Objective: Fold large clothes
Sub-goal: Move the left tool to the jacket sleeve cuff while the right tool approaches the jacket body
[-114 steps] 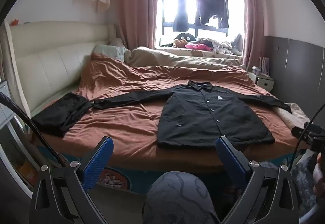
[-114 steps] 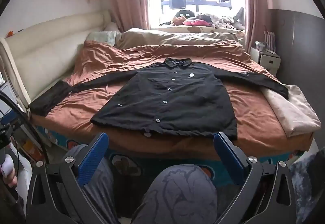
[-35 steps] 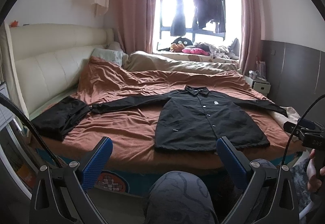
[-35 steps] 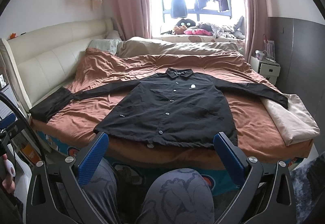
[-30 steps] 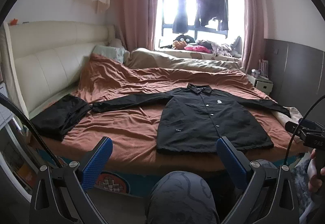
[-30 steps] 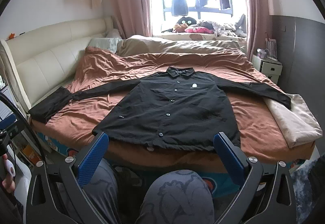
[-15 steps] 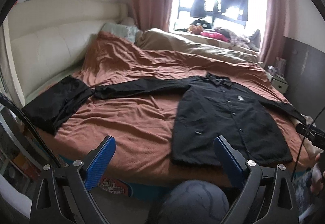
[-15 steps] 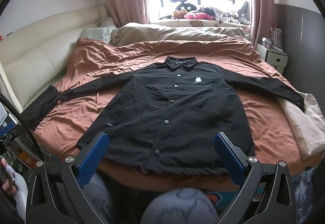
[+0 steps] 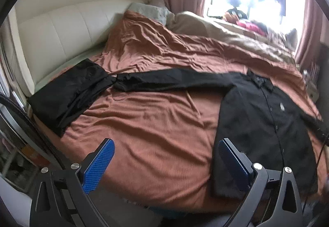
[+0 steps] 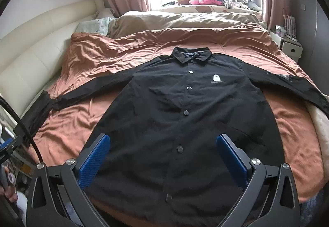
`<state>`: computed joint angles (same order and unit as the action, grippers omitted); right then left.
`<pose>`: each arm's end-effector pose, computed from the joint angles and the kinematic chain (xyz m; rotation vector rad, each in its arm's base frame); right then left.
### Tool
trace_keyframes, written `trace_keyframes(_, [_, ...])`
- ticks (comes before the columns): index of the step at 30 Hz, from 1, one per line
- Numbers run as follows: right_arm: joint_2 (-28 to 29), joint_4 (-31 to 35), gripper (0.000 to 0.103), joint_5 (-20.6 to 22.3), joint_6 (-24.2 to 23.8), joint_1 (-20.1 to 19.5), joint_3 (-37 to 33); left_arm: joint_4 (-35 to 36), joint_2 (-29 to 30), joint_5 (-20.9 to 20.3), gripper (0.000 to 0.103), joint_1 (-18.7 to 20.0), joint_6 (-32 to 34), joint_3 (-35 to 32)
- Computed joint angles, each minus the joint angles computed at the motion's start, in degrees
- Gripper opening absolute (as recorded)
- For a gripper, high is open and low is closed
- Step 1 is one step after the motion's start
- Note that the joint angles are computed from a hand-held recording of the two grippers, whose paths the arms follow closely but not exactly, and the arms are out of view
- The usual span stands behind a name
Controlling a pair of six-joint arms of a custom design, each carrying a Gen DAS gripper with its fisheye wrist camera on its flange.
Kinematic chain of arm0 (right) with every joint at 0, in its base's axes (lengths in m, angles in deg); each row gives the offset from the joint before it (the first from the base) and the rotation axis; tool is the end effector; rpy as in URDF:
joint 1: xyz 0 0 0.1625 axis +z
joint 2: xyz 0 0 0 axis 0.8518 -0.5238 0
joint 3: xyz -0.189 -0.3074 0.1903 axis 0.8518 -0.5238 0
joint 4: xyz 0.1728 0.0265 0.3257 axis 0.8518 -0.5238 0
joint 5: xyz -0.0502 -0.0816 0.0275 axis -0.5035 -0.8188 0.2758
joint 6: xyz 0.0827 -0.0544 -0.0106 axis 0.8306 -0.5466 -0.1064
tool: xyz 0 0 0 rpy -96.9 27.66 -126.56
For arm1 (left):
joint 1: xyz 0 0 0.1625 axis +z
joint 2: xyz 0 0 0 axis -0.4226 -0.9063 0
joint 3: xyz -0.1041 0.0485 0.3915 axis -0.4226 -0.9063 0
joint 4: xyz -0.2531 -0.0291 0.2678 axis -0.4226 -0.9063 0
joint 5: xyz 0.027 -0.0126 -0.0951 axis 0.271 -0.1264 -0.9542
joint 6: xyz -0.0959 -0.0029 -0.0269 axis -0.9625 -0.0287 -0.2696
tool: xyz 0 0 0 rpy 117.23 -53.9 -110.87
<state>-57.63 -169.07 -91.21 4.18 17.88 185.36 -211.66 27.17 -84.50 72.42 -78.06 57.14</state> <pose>-0.0008 -0.5105 0.4900 0.4904 -2.3038 1.0662 -0.2892 -0.6501 0.2706 -0.0031 2.0820 -1.1366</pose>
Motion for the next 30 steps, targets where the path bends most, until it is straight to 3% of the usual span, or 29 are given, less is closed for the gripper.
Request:
trace_keyframes(2, [2.7, 0.5, 0.103, -0.2, 1.2, 0.7, -2.7, -2.9, 1.1, 0.3, 0.102, 0.8, 2.6, -1.1])
trace_keyframes(9, [11.6, 3.0, 0.103, 0.3, 3.6, 2.3, -12.5, 0.6, 2.8, -3.8, 0.101, 4.6, 6.2, -7.1])
trace_keyframes(13, [17.2, 5.9, 0.094, 0.2, 5.3, 2.9, -19.4, 4.6, 4.1, -6.4, 0.090, 6.9, 5.6, -12.7])
trace_keyframes(16, [21.8, 9.3, 0.079, -0.5, 7.2, 3.6, -25.9, 8.2, 5.9, -9.1, 0.079, 9.2, 6.0, -19.4])
trace_keyframes(18, [24.8, 12.1, 0.073, -0.5, 8.8, 3.7, -30.5, 10.3, 7.3, -8.7, 0.079, 10.1, 6.2, -23.0])
trace_keyframes(23, [32.0, 18.4, 0.066, -0.8, 11.2, 4.3, -41.4, 12.2, 11.6, -9.4, 0.079, 13.3, 9.7, -33.4])
trace_keyframes(30, [42.8, 25.6, 0.062, -4.2, 12.7, 5.7, -57.5, 25.3, 20.7, -9.9, 0.079, 19.2, 3.8, -55.8])
